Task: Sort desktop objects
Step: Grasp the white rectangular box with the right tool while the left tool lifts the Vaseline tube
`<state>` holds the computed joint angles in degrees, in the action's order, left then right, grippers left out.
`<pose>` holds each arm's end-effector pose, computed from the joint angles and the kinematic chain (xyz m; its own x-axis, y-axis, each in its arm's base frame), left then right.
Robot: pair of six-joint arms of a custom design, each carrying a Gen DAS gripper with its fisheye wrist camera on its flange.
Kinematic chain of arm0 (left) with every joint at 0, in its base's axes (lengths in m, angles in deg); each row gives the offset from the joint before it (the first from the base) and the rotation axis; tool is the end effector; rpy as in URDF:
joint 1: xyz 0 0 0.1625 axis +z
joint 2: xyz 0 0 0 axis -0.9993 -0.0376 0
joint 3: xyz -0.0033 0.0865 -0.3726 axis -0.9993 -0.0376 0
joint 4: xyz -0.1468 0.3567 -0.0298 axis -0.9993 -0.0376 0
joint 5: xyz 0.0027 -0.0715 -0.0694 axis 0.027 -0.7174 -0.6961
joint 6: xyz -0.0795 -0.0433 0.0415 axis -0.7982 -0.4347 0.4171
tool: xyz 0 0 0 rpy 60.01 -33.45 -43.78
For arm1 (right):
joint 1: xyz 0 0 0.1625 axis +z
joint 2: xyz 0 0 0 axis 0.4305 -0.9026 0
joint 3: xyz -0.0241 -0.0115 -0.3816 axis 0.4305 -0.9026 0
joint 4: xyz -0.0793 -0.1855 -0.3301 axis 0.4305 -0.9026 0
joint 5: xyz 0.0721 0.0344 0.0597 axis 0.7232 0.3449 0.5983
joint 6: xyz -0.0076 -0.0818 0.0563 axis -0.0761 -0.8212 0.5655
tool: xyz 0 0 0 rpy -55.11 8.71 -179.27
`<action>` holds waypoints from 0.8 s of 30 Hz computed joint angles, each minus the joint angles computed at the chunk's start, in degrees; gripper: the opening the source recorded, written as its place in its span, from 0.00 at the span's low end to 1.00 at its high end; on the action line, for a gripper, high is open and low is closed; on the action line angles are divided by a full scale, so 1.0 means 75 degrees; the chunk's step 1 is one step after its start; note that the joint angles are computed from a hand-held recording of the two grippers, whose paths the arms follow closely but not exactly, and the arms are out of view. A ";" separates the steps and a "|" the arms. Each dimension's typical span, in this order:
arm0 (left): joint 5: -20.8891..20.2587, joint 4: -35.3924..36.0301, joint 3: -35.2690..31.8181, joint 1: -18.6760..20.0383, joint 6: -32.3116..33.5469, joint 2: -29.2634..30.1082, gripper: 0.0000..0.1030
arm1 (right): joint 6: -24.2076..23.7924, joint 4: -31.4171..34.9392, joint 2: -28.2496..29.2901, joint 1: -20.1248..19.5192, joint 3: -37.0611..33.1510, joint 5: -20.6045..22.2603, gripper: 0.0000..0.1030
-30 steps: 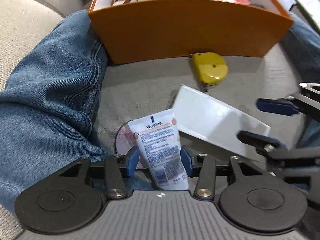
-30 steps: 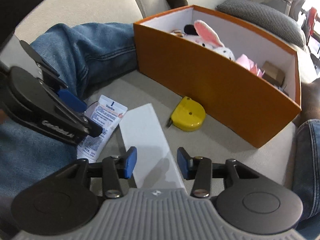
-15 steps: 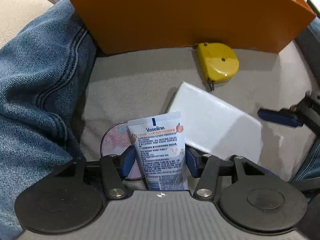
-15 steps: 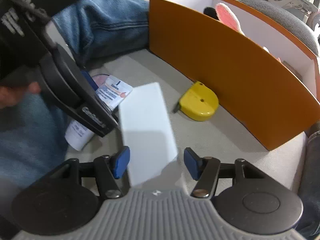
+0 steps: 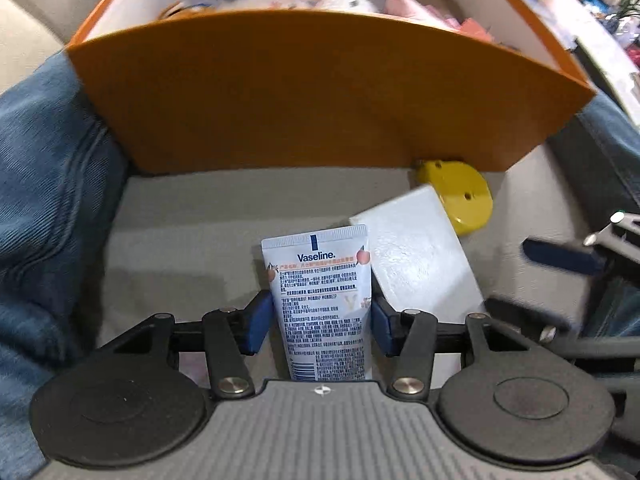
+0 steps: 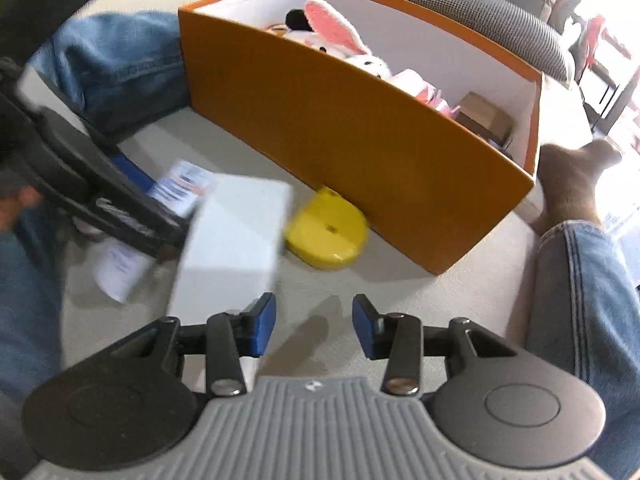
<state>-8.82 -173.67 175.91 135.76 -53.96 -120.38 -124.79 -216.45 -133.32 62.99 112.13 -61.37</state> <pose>-0.2046 -0.5317 0.0137 -0.7380 -0.2438 -0.6292 0.0399 0.9150 -0.4014 0.0883 -0.6496 0.1369 -0.3392 -0.8402 0.4231 -0.8952 0.4265 0.1292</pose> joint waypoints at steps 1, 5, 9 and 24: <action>-0.0001 -0.0220 0.0070 -0.0017 0.0122 0.0002 0.58 | 0.0212 0.0286 -0.0034 -0.0010 -0.0090 0.0102 0.44; 0.0097 -0.0607 0.0394 -0.0132 0.0132 -0.0165 0.58 | 0.1055 0.1462 -0.0070 -0.0055 -0.0433 0.0428 0.46; 0.0451 -0.1022 0.0876 -0.0373 0.0108 -0.0444 0.58 | 0.1600 0.1601 0.0182 -0.0026 -0.0571 0.0187 0.50; 0.1441 -0.1811 0.1206 -0.0696 0.1161 -0.0559 0.56 | 0.3603 0.3287 0.0566 -0.0235 -0.1469 0.0782 0.42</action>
